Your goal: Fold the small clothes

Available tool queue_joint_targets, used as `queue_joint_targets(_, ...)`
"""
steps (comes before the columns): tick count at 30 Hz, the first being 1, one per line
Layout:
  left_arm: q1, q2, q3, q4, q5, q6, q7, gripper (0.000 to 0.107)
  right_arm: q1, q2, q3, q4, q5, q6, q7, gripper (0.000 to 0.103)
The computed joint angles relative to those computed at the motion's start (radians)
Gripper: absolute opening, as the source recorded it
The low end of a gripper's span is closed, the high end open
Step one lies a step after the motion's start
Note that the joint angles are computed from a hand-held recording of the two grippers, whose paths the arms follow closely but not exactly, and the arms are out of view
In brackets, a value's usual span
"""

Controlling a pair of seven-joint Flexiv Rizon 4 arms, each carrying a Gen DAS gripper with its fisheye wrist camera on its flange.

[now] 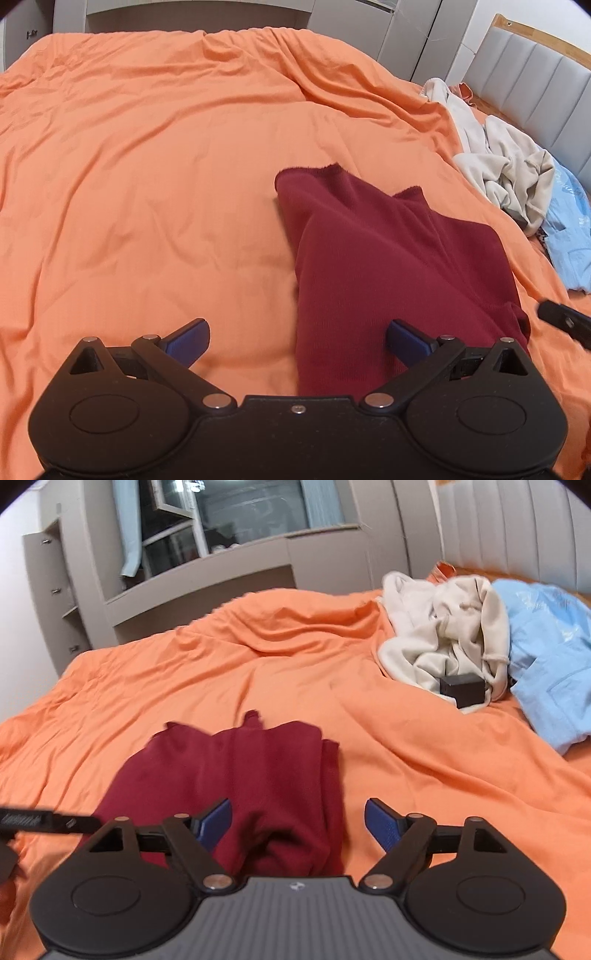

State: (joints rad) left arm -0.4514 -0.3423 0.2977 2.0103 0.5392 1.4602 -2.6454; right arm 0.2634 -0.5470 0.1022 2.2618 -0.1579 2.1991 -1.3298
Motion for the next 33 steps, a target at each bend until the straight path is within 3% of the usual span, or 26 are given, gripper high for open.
queue_joint_targets(2,0.002,-0.003,-0.006,-0.017,-0.001,-0.03,0.015,0.102,0.028,-0.03,-0.023,-0.051,0.014,-0.038,-0.006,0.084)
queue_joint_targets(7,0.02,-0.015,-0.024,-0.055,0.017,-0.056,0.042,0.102,-0.003,-0.107,0.001,-0.111,-0.036,-0.029,-0.001,0.091)
queue_joint_targets(11,0.056,-0.041,-0.055,-0.081,-0.006,-0.056,0.106,0.103,-0.038,-0.141,0.022,-0.12,-0.074,-0.008,0.023,0.103)
queue_joint_targets(20,0.105,-0.131,-0.103,-0.092,-0.175,-0.003,0.279,0.103,-0.071,-0.166,0.037,-0.123,-0.121,0.052,0.068,0.103)
queue_joint_targets(26,0.099,-0.13,-0.09,-0.049,-0.269,0.064,0.332,0.103,-0.075,-0.172,0.032,-0.123,-0.135,0.085,0.099,0.083)
queue_joint_targets(33,0.092,-0.095,-0.066,0.026,-0.345,0.17,0.396,0.103,-0.032,-0.157,-0.001,-0.122,-0.101,0.021,0.09,0.044)
